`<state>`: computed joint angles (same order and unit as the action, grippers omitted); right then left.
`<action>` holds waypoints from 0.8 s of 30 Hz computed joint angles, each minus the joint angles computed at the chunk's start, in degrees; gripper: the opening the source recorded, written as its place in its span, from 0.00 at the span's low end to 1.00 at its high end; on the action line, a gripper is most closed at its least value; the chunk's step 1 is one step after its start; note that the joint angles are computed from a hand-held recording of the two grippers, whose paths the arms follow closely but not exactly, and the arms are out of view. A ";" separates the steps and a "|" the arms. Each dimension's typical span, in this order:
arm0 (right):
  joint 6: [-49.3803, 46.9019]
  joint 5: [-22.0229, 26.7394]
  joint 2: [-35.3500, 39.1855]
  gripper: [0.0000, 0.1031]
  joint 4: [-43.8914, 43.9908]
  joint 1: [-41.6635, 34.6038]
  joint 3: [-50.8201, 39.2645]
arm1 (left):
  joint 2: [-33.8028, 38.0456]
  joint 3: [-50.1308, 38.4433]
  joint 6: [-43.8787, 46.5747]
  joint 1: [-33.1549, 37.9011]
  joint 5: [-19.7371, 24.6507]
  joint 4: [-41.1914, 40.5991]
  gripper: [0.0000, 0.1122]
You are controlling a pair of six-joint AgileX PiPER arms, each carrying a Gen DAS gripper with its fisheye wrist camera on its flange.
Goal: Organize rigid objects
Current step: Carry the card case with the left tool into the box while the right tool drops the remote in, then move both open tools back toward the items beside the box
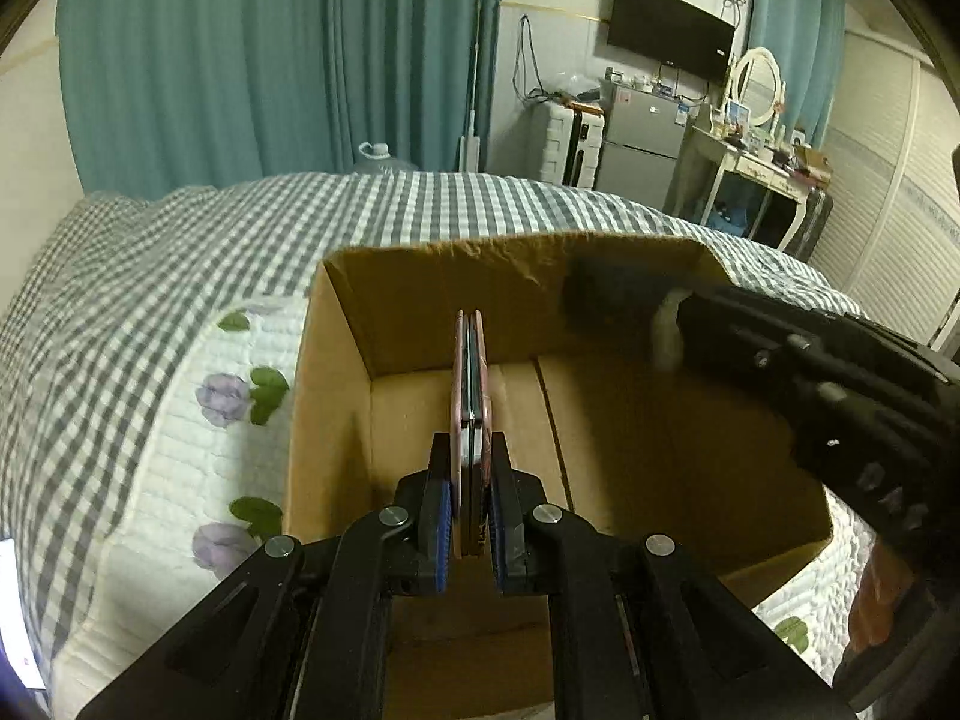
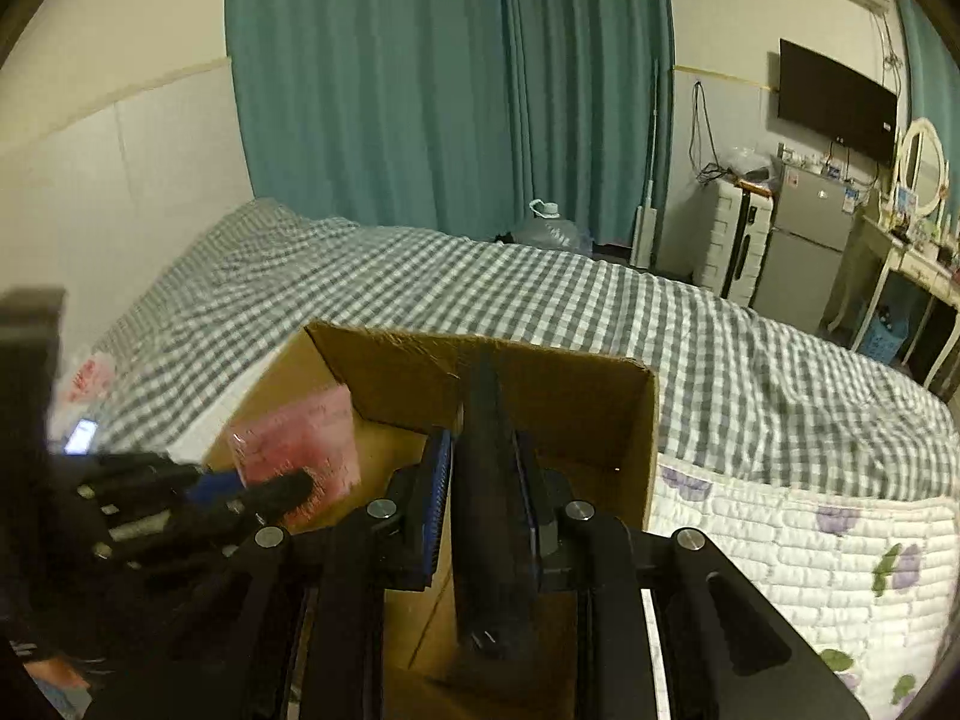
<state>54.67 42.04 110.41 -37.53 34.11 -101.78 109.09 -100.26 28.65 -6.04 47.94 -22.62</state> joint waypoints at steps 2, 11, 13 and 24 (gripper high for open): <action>4.04 -1.48 -2.54 0.58 -3.43 0.74 2.99 | -1.88 1.82 0.89 0.21 -1.23 -1.01 0.16; 11.34 9.11 -14.03 0.89 -15.73 10.83 8.47 | -16.47 12.42 1.43 2.09 -3.30 -3.14 0.53; 14.26 14.31 -17.00 0.93 -20.49 15.47 10.30 | -19.63 14.44 0.67 2.15 -2.80 -2.10 0.55; 20.83 26.30 -24.16 1.00 -23.20 30.05 21.71 | -37.58 31.49 -0.69 2.97 -4.61 0.57 0.60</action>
